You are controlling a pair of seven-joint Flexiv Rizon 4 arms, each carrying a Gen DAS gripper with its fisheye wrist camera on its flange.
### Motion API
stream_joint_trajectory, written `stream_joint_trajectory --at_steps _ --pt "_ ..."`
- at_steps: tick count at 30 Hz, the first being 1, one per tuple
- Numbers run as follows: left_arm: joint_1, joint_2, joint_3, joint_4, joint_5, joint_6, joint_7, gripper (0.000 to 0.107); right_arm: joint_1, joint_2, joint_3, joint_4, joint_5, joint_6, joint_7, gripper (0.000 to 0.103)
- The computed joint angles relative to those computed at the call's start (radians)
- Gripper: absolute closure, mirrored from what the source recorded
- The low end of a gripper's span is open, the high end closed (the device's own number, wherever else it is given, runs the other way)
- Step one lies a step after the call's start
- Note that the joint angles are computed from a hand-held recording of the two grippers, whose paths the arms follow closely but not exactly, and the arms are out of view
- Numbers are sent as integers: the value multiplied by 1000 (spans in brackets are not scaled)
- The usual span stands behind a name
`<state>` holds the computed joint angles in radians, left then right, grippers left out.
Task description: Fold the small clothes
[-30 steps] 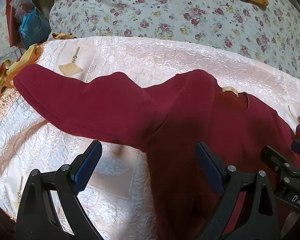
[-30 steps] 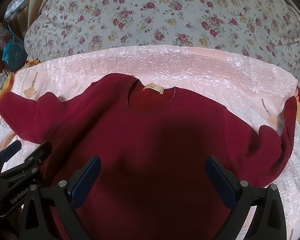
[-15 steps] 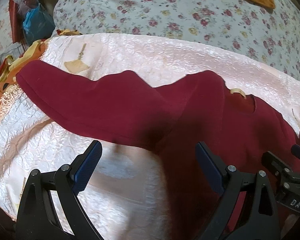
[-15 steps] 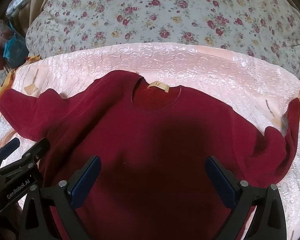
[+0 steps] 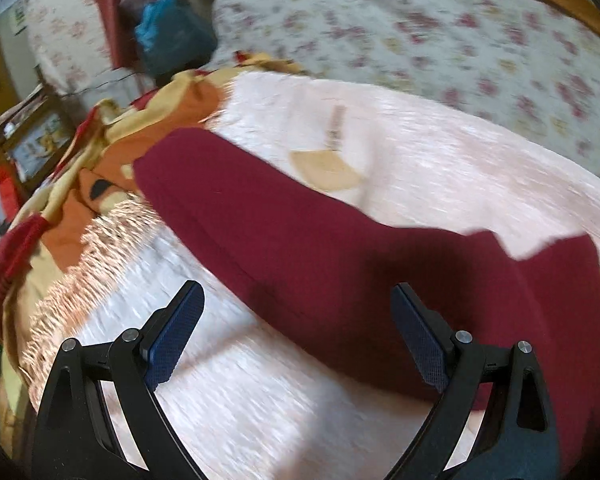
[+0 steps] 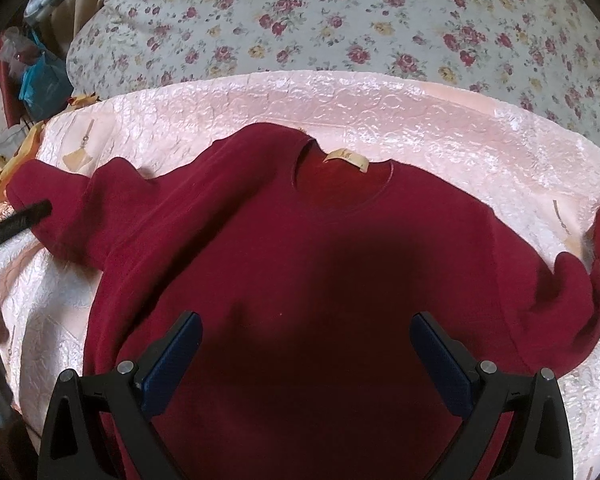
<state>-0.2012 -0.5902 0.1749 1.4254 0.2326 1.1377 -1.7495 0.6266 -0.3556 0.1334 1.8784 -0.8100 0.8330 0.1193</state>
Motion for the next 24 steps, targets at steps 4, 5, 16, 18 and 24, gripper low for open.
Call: stream_joint_trajectory --at_steps 4,5,16,18,24 --pt "19 -68 10 -96 -19 -84 -27 13 -3 -7 3 -6 13 6 -18 0" --pt "26 -83 3 -114 -28 -97 -25 13 -3 -8 3 -7 16 7 -22 0" --pt "18 -174 48 -265 9 -194 -141 19 -10 -12 6 -11 68 5 -73 0" --pt "-1 -174 69 -274 48 -209 -169 19 -10 -11 3 -10 70 7 -71 0" --pt "-6 -173 67 -289 108 -235 -222 19 -10 -18 1 -17 74 12 -84 0"
